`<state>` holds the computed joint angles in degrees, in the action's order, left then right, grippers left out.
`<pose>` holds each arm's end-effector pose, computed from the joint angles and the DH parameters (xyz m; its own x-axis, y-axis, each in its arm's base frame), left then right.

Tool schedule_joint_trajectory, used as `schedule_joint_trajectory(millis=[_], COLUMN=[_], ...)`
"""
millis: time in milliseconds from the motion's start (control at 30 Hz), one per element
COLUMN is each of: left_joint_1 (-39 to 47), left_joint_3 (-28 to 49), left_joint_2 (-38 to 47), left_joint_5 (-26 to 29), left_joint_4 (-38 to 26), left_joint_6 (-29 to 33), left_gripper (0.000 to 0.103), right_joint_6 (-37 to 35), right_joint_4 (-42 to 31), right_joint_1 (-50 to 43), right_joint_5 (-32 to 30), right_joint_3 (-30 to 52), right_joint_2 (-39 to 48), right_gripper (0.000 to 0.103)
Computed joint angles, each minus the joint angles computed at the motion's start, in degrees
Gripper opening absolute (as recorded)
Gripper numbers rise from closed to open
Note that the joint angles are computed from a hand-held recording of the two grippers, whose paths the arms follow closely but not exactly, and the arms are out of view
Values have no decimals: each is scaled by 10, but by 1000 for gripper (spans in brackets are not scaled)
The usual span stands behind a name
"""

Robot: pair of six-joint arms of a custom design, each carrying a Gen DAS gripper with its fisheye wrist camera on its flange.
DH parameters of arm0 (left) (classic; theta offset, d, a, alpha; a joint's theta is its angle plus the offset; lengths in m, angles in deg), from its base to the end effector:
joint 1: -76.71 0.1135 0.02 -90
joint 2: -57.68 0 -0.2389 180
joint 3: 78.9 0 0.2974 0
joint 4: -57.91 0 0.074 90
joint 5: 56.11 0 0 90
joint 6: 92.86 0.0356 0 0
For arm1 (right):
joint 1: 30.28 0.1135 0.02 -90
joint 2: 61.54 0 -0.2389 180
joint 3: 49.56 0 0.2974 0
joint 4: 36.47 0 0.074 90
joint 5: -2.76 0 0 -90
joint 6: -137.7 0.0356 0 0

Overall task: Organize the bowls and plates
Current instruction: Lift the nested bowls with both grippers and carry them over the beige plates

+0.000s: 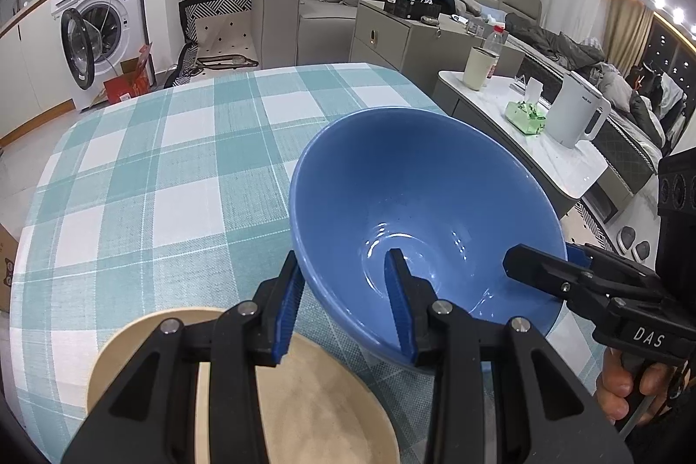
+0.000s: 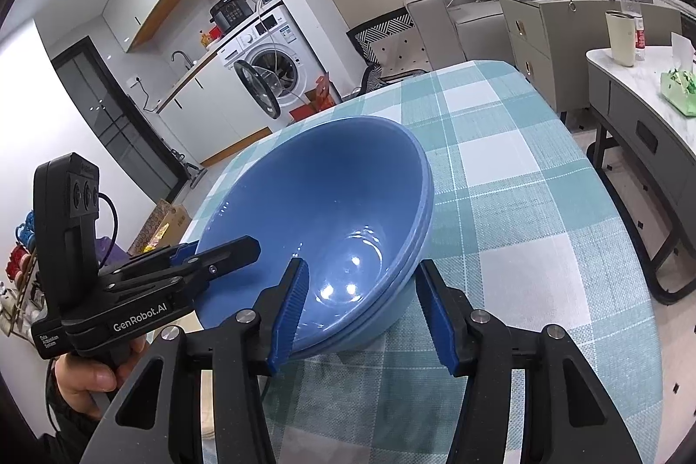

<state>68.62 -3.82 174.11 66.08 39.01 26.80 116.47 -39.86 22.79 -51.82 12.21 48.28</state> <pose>0.3946 -0.0752 0.0405 -0.5585 0.5024 -0.6601 0.7563 0.6353 -0.1564 0.2352 0.2786 0.0365 -0.5750 0.4992 -0.6482 0.2807 0.8645 0.4169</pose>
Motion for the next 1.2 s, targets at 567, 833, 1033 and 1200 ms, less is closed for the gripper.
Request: schedule_joint_trajectory(millis=[567, 833, 1033, 1200], left_joint_1=[28, 50, 71, 91], left_joint_3=[-42, -55, -68, -79], left_joint_2=[-66, -88, -105, -121], left_joint_5=[20, 34, 43, 55], left_joint_4=[0, -6, -7, -11], left_joint_6=[8, 13, 21, 28], left_gripper=[36, 36, 36, 36], right_joint_6=[-21, -32, -46, -57], right_joint_4=[-14, -32, -37, -44], right_joint_1=[30, 46, 54, 65], right_joint_5=[41, 54, 56, 63], right_joint_3=[0, 25, 45, 61], right_joint_2=[-38, -34, -26, -21], right_gripper=[53, 53, 53, 53])
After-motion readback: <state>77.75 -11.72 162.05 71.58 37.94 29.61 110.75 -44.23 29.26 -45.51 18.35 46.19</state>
